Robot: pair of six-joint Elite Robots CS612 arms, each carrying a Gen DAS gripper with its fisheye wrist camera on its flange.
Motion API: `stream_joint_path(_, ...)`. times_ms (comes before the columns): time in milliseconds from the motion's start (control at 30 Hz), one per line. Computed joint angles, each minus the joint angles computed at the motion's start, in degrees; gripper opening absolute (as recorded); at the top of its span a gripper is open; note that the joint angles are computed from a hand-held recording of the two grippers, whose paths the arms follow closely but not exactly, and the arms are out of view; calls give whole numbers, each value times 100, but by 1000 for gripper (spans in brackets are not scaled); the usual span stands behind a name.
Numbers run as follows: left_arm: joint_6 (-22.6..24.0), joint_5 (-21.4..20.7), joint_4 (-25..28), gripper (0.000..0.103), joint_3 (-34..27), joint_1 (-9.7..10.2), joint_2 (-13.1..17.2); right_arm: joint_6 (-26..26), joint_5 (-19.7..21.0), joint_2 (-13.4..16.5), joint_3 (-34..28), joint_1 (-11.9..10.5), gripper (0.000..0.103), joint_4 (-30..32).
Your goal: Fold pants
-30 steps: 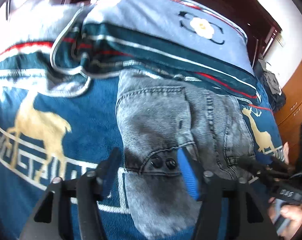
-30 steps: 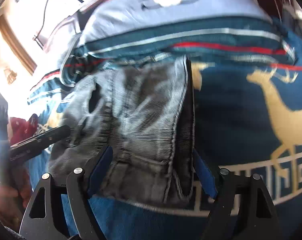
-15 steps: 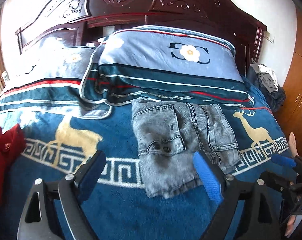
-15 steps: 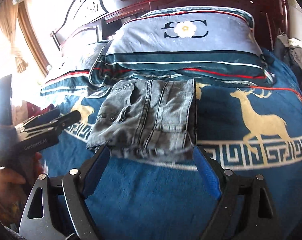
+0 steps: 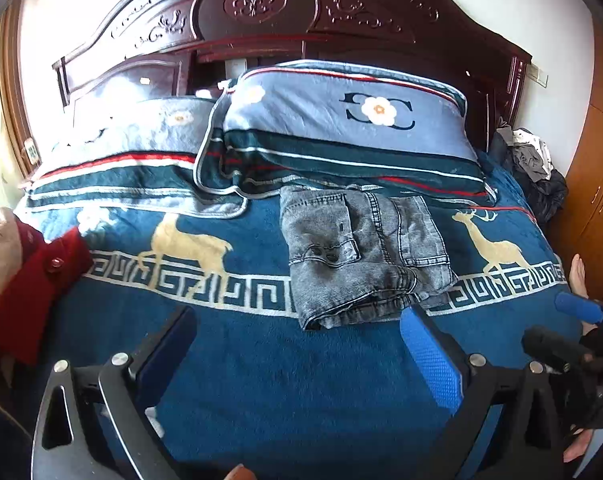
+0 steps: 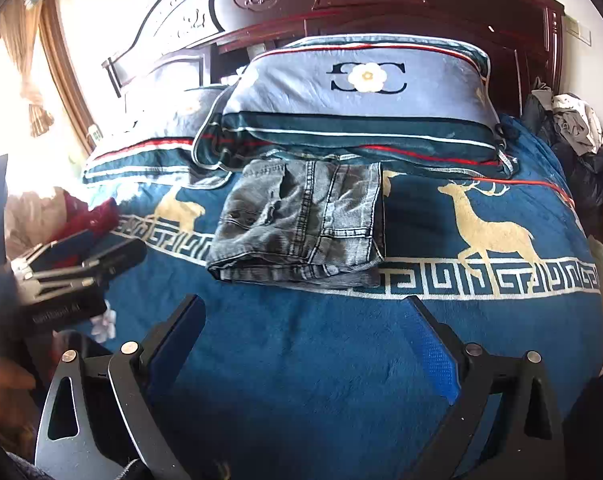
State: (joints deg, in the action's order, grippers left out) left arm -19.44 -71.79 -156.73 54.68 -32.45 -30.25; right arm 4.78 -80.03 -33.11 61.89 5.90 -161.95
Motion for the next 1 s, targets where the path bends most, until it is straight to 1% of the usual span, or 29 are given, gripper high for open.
stream_joint_path(200, 41, 415, -157, 103, 354, -104, -233, 22, 15, -218, 319, 18, 98, -239)
stream_joint_path(300, 39, 556, -251, 103, 541, -154, -341, -5, -12, -304, 449, 36, 98, -319)
stream_joint_path(533, 41, 563, -655, 103, 1050, -215, -587, 55, -83, -495, 793, 52, 98, -500)
stream_joint_path(633, 82, 610, -747, 103, 1133, -233, -620, 118, -106, -548, 886, 51, 98, -558)
stream_joint_path(800, 22, 458, -829, 103, 1130, -212, -623, 125, -127, -585, 934, 68, 98, -658)
stream_joint_path(867, 32, 476, -855, 103, 1141, -221, -622, 105, -120, -585, 935, 70, 98, -677)
stream_joint_path(1000, 12, 446, -788, 103, 1131, -235, -603, 105, -80, -561, 912, 57, 98, -665)
